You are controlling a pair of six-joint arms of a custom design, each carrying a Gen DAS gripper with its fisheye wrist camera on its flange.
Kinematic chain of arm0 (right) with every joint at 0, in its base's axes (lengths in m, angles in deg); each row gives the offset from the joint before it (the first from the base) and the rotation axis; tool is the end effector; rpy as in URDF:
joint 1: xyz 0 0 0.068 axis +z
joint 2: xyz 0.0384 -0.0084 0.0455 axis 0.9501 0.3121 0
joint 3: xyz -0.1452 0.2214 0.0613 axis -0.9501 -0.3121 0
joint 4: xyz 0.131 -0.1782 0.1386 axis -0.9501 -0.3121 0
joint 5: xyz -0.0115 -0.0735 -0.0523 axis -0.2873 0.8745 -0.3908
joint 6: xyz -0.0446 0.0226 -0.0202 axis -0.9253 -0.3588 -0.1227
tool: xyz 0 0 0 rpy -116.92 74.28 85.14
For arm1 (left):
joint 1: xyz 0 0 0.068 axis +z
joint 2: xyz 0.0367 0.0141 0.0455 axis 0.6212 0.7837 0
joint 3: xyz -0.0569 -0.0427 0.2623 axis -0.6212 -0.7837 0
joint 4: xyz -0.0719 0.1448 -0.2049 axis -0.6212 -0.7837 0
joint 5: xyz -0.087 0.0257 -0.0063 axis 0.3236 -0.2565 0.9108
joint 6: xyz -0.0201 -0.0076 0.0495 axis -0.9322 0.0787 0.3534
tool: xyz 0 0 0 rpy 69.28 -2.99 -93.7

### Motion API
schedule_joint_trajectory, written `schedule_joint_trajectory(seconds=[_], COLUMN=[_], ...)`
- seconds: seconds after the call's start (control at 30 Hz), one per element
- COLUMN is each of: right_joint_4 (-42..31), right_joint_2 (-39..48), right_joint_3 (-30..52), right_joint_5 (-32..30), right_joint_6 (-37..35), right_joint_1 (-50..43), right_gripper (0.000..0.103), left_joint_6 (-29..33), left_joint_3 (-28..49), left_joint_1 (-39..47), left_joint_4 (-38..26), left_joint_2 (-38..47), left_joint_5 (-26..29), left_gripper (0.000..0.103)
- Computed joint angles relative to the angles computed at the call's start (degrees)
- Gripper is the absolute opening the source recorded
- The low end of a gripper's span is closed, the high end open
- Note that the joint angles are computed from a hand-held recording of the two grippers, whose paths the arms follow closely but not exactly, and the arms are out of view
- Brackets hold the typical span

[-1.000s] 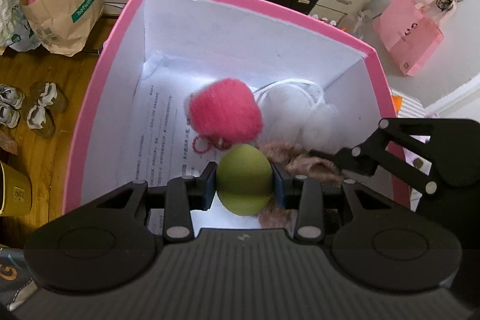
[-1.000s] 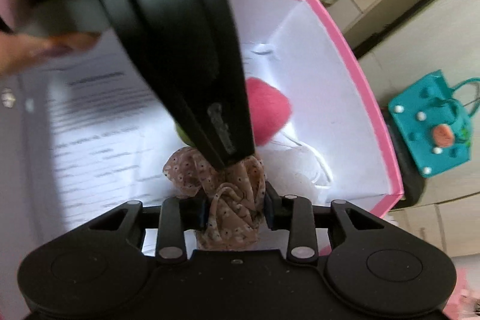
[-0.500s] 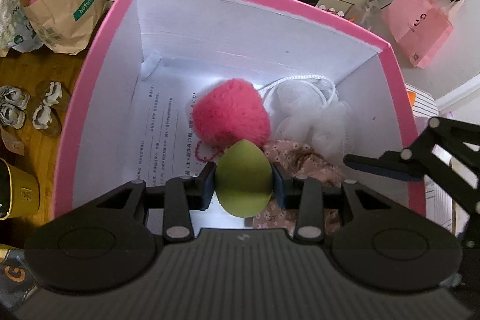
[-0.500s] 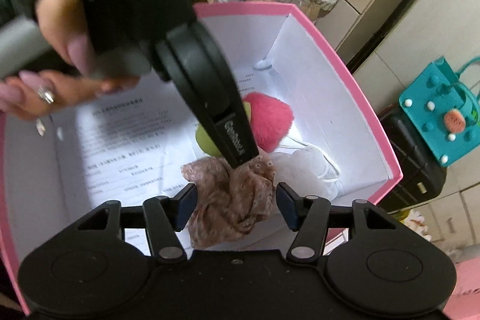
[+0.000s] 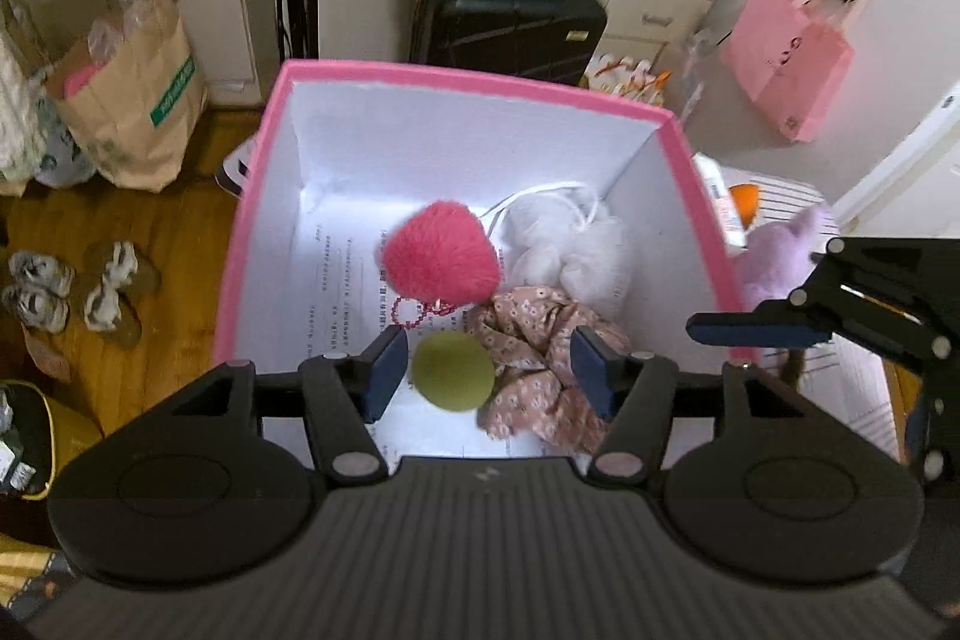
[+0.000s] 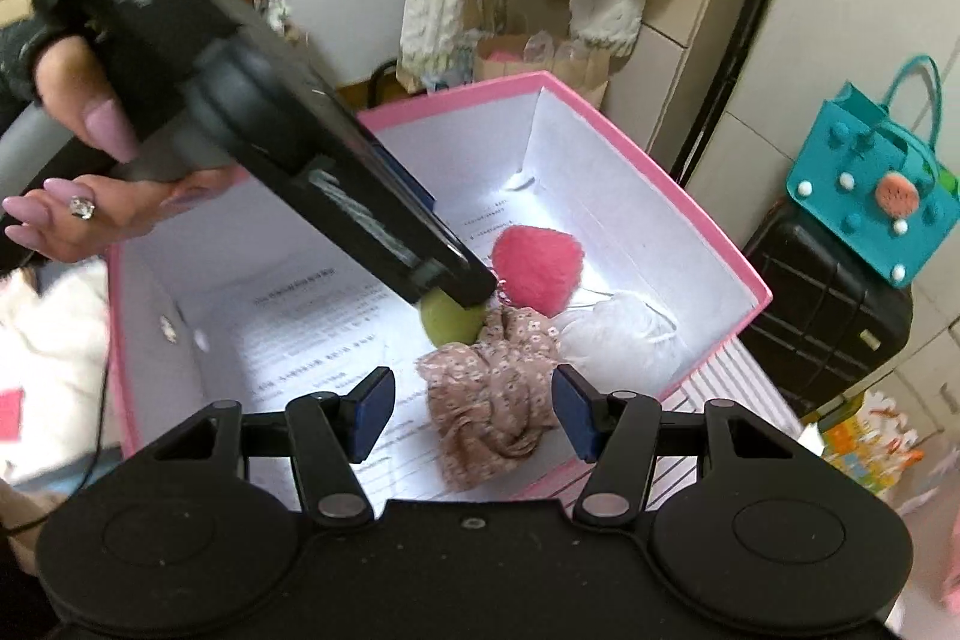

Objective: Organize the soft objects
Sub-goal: 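Lower and release the sponge in the box while the right tool releases the scrunchie there, then withdraw both open tools and move the right tool to the blue wipe packet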

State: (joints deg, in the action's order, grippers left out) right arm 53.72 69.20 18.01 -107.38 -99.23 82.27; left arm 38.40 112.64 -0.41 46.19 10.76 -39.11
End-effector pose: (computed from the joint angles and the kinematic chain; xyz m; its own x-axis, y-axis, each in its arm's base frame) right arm 0.2648 0.0642 0.2014 -0.3613 -0.7351 -0.5737 -0.8804 0.4717 -0.0499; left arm 0.2699 -0.2108 0.1826 -0.8532 -0.0465 -0.5196 0.0846 0.9705 -0.2257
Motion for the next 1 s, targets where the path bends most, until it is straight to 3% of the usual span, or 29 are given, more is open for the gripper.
schedule_joint_trajectory(seconds=[0.37,0.43,0.67,0.87,1.0], right_joint_4=[-7.0,-9.0,-17.9,-31.8,-42.0], right_joint_2=[-11.6,-14.0,-20.8,-24.1,-22.3], right_joint_3=[-5.4,-6.0,-5.7,-4.3,-2.6], right_joint_5=[-8.5,-9.6,-15.0,-21.3,-24.2], right_joint_6=[-2.3,-3.6,-9.1,-23.2,-36.1], right_joint_1=[-8.3,-9.4,-14.8,-26.4,-36.0], right_gripper=[0.063,0.063,0.063,0.063,0.063], left_joint_6=[1.2,-1.8,-3.8,-9.7,-13.1], left_joint_3=[-6.6,-5.7,-2.0,-0.2,-0.1], left_joint_1=[-7.8,-10.7,-21.0,-29.2,-33.1], left_joint_4=[-4.7,-6.8,-14.7,-23.0,-25.6], left_joint_2=[-14.7,-15.9,-19.8,-21.5,-22.3], left_joint_5=[-9.8,-13.5,-19.2,-25.4,-25.6], left_gripper=[0.063,0.063,0.067,0.069,0.071])
